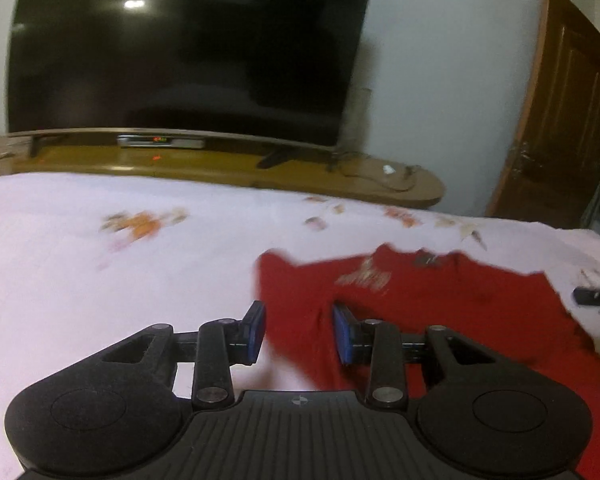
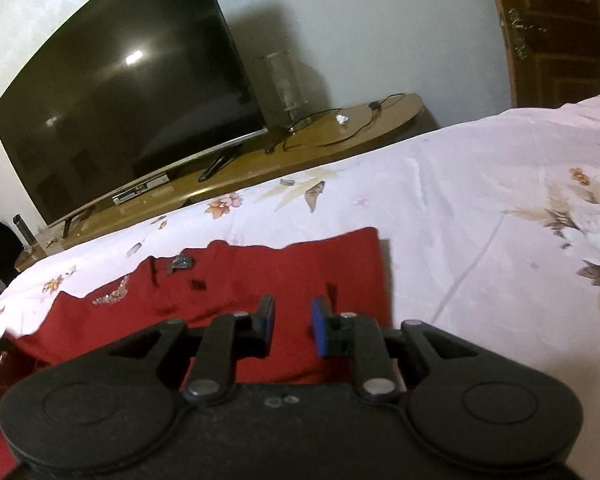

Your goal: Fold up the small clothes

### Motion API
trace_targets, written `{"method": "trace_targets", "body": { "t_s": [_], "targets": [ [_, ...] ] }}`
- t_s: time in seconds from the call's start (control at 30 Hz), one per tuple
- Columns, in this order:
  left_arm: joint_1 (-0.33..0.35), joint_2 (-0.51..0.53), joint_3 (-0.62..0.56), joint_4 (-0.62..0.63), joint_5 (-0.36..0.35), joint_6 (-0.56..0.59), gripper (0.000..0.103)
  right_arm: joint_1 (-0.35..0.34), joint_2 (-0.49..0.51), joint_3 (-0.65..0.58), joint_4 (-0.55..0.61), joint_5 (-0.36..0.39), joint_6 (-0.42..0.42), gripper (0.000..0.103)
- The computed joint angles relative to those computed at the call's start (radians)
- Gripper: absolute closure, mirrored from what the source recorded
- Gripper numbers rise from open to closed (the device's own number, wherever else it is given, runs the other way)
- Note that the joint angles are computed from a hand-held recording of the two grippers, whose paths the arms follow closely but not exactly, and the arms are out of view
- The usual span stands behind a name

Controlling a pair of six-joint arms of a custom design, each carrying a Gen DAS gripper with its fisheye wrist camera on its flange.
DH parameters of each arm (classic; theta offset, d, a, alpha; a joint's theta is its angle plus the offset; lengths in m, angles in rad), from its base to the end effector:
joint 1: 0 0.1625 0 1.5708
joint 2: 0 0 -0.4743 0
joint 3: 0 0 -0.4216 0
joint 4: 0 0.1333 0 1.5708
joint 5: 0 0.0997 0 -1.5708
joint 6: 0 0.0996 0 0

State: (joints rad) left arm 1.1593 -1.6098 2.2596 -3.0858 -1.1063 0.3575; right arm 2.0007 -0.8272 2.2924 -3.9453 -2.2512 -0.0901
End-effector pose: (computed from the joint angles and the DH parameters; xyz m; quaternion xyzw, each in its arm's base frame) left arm -0.0168 -0.4833 0.3995 0.2419 0.8552 -0.4135 0.1979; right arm 0.2675 -0.4140 0.1235 0.0761 -0.8561 0.4587 0.2255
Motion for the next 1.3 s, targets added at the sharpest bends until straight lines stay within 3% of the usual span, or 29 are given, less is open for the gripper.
{"method": "trace_targets", "body": {
  "t_s": [0.13, 0.33, 0.53, 0.6, 0.67, 0.73, 0.8, 0.87, 0.93, 1.03, 1.1, 1.17, 1.3],
  "targets": [
    [-0.008, 0.045, -0.032, -0.031, -0.040, -0.036, 0.068, 0.001, 0.034, -0.054, 0.051, -0.005, -0.052, 0.082],
    [0.031, -0.004, -0.031, -0.009, -0.050, -0.066, 0.068, -0.012, 0.031, -0.036, 0.084, -0.022, -0.035, 0.082],
    [0.055, 0.118, -0.089, 0.012, -0.127, -0.073, 0.068, -0.019, 0.050, -0.079, 0.092, 0.024, -0.031, 0.082],
    [0.062, 0.172, -0.100, 0.020, -0.082, -0.070, 0.068, -0.015, 0.076, -0.111, 0.103, 0.028, -0.077, 0.081],
    [0.085, 0.209, -0.099, -0.019, -0.043, -0.043, 0.068, -0.013, 0.111, -0.152, 0.130, -0.047, -0.130, 0.082],
    [0.110, 0.197, -0.097, -0.036, -0.089, -0.065, 0.068, -0.042, 0.115, -0.150, 0.108, -0.056, -0.135, 0.095],
    [0.091, 0.181, -0.091, -0.031, -0.042, -0.054, 0.068, -0.050, 0.087, -0.139, 0.133, -0.057, -0.088, 0.100],
    [0.083, 0.154, -0.087, -0.017, -0.035, -0.089, 0.068, -0.037, 0.080, -0.142, 0.155, -0.081, -0.089, 0.098],
    [0.073, 0.107, -0.060, -0.052, -0.040, -0.090, 0.068, -0.011, 0.082, -0.137, 0.125, -0.095, -0.092, 0.077],
    [0.057, 0.042, -0.015, -0.031, -0.037, -0.087, 0.068, 0.026, 0.079, -0.098, 0.052, -0.066, -0.129, 0.077],
    [0.041, 0.030, 0.005, 0.037, 0.056, -0.054, 0.068, 0.030, 0.074, -0.065, 0.065, -0.032, -0.130, 0.078],
    [0.056, 0.017, 0.029, 0.048, 0.087, -0.054, 0.068, 0.028, 0.092, -0.066, 0.121, -0.108, -0.138, 0.080],
    [0.044, -0.065, 0.059, 0.075, 0.122, -0.136, 0.068, 0.037, 0.055, -0.027, 0.107, -0.127, -0.054, 0.079]
  ]
}}
